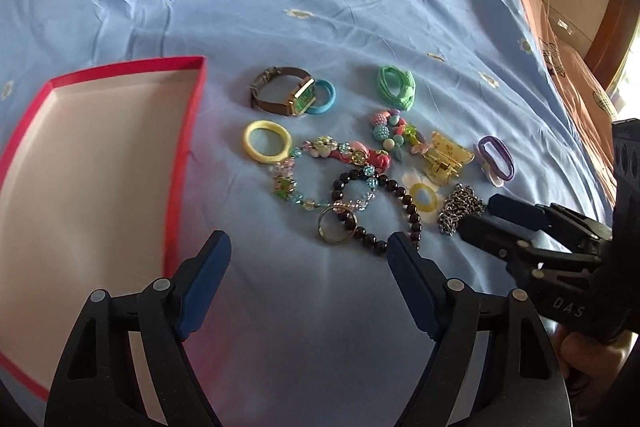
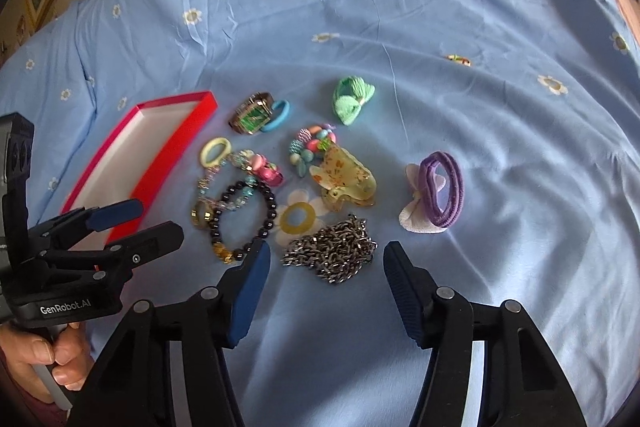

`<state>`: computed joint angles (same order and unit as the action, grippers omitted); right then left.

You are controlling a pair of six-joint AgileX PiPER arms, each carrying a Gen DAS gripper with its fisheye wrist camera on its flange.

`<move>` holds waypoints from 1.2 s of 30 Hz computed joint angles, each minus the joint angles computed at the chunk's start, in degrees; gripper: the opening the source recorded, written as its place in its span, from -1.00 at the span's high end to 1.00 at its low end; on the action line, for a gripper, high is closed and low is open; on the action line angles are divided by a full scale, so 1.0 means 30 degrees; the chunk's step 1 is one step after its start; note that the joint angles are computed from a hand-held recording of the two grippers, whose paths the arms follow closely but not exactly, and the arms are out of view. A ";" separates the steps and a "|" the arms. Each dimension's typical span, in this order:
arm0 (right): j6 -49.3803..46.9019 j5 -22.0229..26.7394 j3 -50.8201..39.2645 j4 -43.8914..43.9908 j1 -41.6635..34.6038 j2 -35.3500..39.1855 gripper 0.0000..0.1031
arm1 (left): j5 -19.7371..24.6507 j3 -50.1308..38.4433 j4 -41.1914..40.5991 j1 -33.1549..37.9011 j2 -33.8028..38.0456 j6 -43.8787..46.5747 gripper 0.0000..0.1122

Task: Organize jewelry
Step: 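Grasp the thin gold ring with the left tool while the right tool grasps the silver chain, then carry the gold ring with the left tool while the right tool carries the chain into the red box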

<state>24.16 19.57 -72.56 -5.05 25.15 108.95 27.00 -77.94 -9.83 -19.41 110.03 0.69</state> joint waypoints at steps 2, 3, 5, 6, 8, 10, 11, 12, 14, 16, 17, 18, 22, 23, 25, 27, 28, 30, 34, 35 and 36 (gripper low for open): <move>-0.0661 -0.0057 -0.0259 0.0717 -0.0107 0.0378 -0.17 | 0.0193 -0.0464 -0.0234 0.0038 0.0430 0.0322 -0.37; -0.0678 0.0061 -0.0404 0.0586 -0.0094 0.0507 -0.17 | 0.0324 -0.0724 -0.0375 0.0063 0.0662 0.0481 -0.30; -0.0704 0.0099 -0.0657 0.0408 -0.0027 0.0700 -0.16 | 0.0542 -0.1126 -0.0698 0.0152 0.1067 0.0784 -0.18; -0.0717 0.0105 -0.0706 0.0320 -0.0011 0.0753 -0.10 | 0.0403 -0.1142 -0.0492 0.0141 0.1127 0.0632 -0.15; -0.0341 0.0167 -0.0805 -0.0120 0.0004 0.0846 0.05 | 0.0295 -0.1223 -0.0476 0.0153 0.1213 0.0668 -0.10; 0.0073 0.0209 -0.0904 -0.0563 -0.0002 0.0936 0.15 | 0.0228 -0.1259 -0.0452 0.0220 0.1253 0.0644 0.04; 0.0471 0.0207 -0.0867 -0.1032 0.0024 0.0919 0.24 | 0.0187 -0.1259 -0.0472 0.0260 0.1257 0.0690 0.09; 0.0750 0.0263 -0.0974 -0.1376 0.0055 0.0987 0.32 | 0.0180 -0.1257 -0.0421 0.0297 0.1259 0.0667 0.17; 0.1059 0.0244 -0.0956 -0.1736 0.0077 0.0986 0.43 | 0.0070 -0.1172 -0.0519 0.0372 0.1223 0.0804 0.32; 0.0980 0.0046 -0.0895 -0.1535 0.0072 0.0980 0.53 | 0.0059 -0.1107 -0.0882 0.0490 0.1167 0.1226 0.63; 0.1083 -0.0028 -0.0835 -0.1621 0.0081 0.0952 0.54 | 0.0287 -0.1166 -0.1850 0.0672 0.1207 0.2105 0.63; 0.1099 -0.0058 -0.0836 -0.1631 0.0074 0.0956 0.54 | 0.0368 -0.1140 -0.2381 0.0778 0.1187 0.2578 0.63; 0.1092 -0.0220 -0.0664 -0.1614 0.0058 0.0768 0.67 | -0.0100 -0.0602 -0.2574 0.0696 0.0763 0.3131 0.63; 0.1017 -0.0250 -0.0604 -0.1540 0.0063 0.0692 0.69 | -0.0156 -0.0483 -0.2745 0.0694 0.0654 0.3329 0.63; 0.0922 -0.0364 -0.0503 -0.1400 0.0095 0.0570 0.69 | -0.0219 -0.0239 -0.3282 0.0743 0.0396 0.3857 0.63; 0.1047 -0.0405 -0.0385 -0.1476 0.0157 0.0403 0.72 | -0.0173 -0.0102 -0.3795 0.0832 0.0159 0.4323 0.63; 0.1111 -0.0468 -0.0281 -0.1510 0.0212 0.0275 0.72 | -0.0175 0.0025 -0.4061 0.0885 -0.0017 0.4547 0.63; 0.1333 -0.0513 -0.0119 -0.1816 0.0357 -0.0059 0.72 | -0.0212 0.0256 -0.4215 0.0945 -0.0365 0.4657 0.63; 0.1558 -0.0671 0.0144 -0.2080 0.0626 -0.0822 0.72 | -0.0364 0.0970 -0.4930 0.1210 -0.1262 0.5333 0.63; 0.1547 -0.0661 0.0142 -0.2064 0.0698 -0.1000 0.72 | -0.0402 0.1169 -0.5083 0.1307 -0.1517 0.5483 0.63; 0.1648 -0.0596 0.0068 -0.2216 0.0762 -0.1102 0.72 | -0.0413 0.1338 -0.5300 0.1422 -0.1718 0.5705 0.63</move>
<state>29.10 17.78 -72.35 -11.70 27.44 105.64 25.76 -73.93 -25.73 -15.15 104.88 17.81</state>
